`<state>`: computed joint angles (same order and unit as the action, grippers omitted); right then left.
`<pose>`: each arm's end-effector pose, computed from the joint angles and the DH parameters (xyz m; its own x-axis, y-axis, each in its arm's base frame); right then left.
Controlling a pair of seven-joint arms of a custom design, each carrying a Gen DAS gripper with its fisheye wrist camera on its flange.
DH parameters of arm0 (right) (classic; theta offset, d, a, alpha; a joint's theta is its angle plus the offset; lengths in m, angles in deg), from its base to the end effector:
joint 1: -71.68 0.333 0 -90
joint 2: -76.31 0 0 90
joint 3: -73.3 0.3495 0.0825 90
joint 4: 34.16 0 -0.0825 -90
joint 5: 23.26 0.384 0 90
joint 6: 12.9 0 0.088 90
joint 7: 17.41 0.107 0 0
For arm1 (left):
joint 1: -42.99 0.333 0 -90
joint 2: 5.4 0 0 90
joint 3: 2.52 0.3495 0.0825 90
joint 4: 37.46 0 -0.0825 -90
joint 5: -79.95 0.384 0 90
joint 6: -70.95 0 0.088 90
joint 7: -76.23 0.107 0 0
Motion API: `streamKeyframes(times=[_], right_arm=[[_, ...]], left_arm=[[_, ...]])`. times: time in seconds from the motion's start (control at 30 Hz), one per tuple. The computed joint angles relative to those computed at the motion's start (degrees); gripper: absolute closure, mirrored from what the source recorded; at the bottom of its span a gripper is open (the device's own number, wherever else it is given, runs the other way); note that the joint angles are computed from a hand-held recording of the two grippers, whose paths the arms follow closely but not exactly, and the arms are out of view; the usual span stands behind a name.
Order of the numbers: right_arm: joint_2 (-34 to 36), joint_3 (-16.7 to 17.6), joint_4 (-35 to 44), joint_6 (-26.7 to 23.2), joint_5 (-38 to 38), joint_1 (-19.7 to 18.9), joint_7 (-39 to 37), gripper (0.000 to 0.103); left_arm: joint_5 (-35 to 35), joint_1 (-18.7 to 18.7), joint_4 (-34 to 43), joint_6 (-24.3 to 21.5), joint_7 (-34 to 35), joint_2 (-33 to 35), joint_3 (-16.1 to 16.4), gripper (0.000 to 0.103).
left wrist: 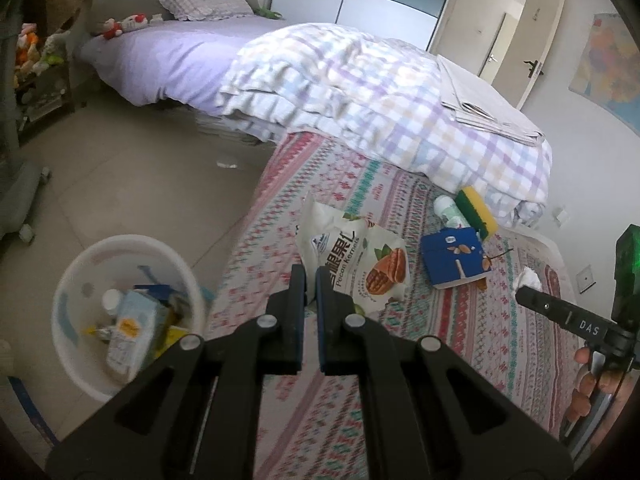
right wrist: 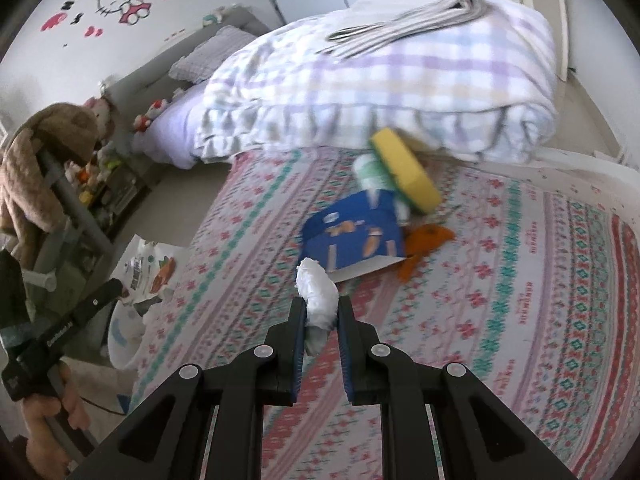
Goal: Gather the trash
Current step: 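Drop the nut snack bag into the wastebasket with the left tool while the right tool drops the tissue in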
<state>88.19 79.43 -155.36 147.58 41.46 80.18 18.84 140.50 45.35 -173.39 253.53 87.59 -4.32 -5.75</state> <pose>0.5902 0.1075 0.3815 0.2854 -0.8890 -0.3580 -0.8218 -0.0347 -0.5688 0.5135 -0.0885 0.4121 0.1822 -0.9523 0.2447 -0.6938 -0.3009 -0.6543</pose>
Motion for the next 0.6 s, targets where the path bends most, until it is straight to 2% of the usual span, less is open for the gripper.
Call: streamKeyframes(times=[0.2, 0.23, 0.33, 0.6], right_arm=[[-0.32, 1.55, -0.02, 0.21, -0.21, 2.18, -0.17, 0.087], [-0.36, 1.82, 0.01, 0.26, -0.05, 2.59, -0.37, 0.087], [-0.53, 2.4, 0.05, 0.54, 0.36, 3.77, -0.98, 0.087], [0.65, 3.91, 1.1, 1.35, -0.54, 7.03, -0.82, 0.087]], left_arm=[[-0.3, 2.79, -2.92, 0.37, 1.11, -2.65, 0.0, 0.097], [2.28, 3.88, -2.93, 0.24, -1.08, -3.03, -0.42, 0.097], [2.49, 6.02, -4.48, 0.68, -0.77, -4.43, -0.8, 0.097], [-3.5, 11.43, -9.33, 2.1, 6.22, -7.84, -1.73, 0.097]])
